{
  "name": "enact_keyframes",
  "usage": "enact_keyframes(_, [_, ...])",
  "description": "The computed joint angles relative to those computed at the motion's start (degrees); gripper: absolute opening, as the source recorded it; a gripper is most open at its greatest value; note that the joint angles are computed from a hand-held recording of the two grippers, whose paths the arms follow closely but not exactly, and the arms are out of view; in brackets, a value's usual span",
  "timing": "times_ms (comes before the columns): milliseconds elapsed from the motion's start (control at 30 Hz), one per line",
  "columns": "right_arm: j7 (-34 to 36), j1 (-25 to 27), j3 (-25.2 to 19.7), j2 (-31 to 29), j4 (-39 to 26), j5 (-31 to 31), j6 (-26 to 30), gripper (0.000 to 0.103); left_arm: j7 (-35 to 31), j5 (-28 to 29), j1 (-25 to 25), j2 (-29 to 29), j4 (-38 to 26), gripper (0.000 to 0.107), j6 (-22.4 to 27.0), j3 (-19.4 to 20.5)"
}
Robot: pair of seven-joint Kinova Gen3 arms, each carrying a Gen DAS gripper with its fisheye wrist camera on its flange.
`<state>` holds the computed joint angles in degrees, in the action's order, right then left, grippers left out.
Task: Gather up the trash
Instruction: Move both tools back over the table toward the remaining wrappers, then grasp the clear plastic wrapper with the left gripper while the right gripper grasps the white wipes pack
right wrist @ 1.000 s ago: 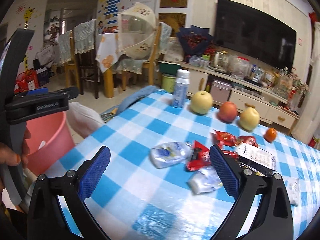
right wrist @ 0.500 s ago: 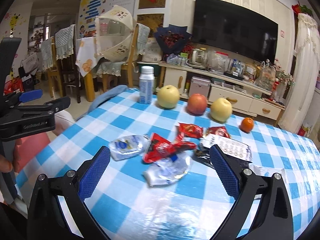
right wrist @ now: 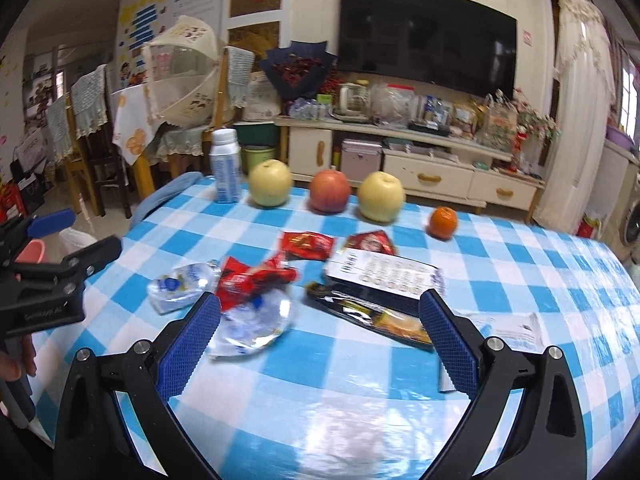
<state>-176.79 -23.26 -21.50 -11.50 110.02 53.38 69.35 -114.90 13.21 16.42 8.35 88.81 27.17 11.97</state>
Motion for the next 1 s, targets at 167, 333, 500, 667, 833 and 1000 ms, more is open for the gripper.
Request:
enact_keyframes(167, [2.9, 2.8, 2.2, -4.2, 1.6, -4.1, -2.0, 0.098, -2.8, 3.3, -0.3, 1.6, -1.8, 0.093, 3.5, 1.5])
enact_keyframes(333, [6.6, 6.8, 4.0, -7.5, 2.5, -8.0, -3.4, 0.098, -5.1, 6.2, 0.1, 4.0, -4.2, 0.093, 8.3, 2.8])
enact_keyframes(500, [10.2, 10.5, 7.6, -10.7, 3.5, -13.2, -6.1, 0.098, -3.7, 4.9, 2.8, 7.3, -7.8, 0.093, 13.9, 2.5])
enact_keyframes(667, [15.1, 14.0, 11.3, -14.0, 4.9, -17.6, -7.0, 0.098, -0.2, 3.3, 5.3, 11.7, -13.0, 0.093, 20.5, 2.1])
enact_keyframes(833, [19.5, 17.7, 16.8, -16.4, 6.7, -22.4, -8.0, 0.098, 3.1, 1.5, 7.1, 14.9, -16.6, 0.093, 23.8, 1.6])
enact_keyframes(1000, [25.1, 20.4, 24.2, -17.5, 8.6, -27.8, -10.1, 0.098, 5.1, 1.0, 8.0, 16.6, -18.5, 0.093, 24.6, 1.5])
